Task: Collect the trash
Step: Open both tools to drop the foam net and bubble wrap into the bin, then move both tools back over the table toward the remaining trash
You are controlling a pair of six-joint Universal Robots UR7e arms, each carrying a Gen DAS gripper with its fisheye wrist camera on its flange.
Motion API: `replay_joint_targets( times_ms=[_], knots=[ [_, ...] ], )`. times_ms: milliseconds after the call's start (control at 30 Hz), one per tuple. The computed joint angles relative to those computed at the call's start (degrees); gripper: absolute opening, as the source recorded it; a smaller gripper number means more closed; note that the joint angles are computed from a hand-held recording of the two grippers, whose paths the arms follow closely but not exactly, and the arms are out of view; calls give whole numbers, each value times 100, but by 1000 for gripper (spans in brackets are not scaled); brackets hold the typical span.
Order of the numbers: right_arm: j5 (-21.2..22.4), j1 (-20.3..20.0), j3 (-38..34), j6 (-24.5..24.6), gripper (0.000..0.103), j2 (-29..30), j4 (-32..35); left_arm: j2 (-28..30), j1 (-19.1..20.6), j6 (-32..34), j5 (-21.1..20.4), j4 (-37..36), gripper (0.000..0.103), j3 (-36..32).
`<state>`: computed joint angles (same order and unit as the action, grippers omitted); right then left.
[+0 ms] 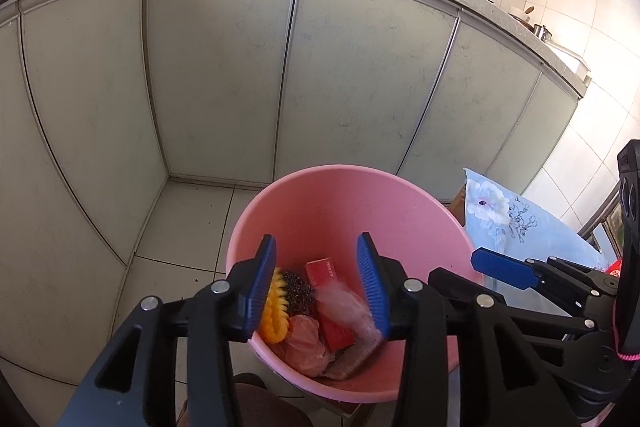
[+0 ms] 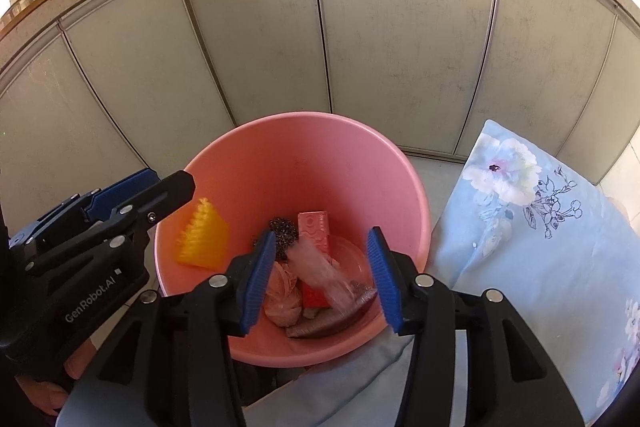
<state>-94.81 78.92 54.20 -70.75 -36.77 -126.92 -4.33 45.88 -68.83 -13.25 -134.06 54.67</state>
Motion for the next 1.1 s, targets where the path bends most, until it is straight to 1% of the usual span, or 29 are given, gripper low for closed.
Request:
replay_joint_targets(
  times_ms=[133,500,667,833,933,1100],
  knots=[
    [44,-19,21,-15,49,-33,-11,-31,-15,-98,25,95,43,31],
    [284,-121,35,-5,49,-223,-15,-21,-129,-420,110,664,44,-112],
    [437,-190,48,28,49,-346,-53,49,-202,-353,158,780,44,-267],
    [569,-266,31,78,49,-445,-54,143,-275,-155,172,757,44,-424],
    [665,-335,70,65,49,-538,-119,215,-301,162,123,425,44,-498],
    [752,-442,75,55,49,-659,-168,475,-333,694,17,129,44,-905]
  ],
)
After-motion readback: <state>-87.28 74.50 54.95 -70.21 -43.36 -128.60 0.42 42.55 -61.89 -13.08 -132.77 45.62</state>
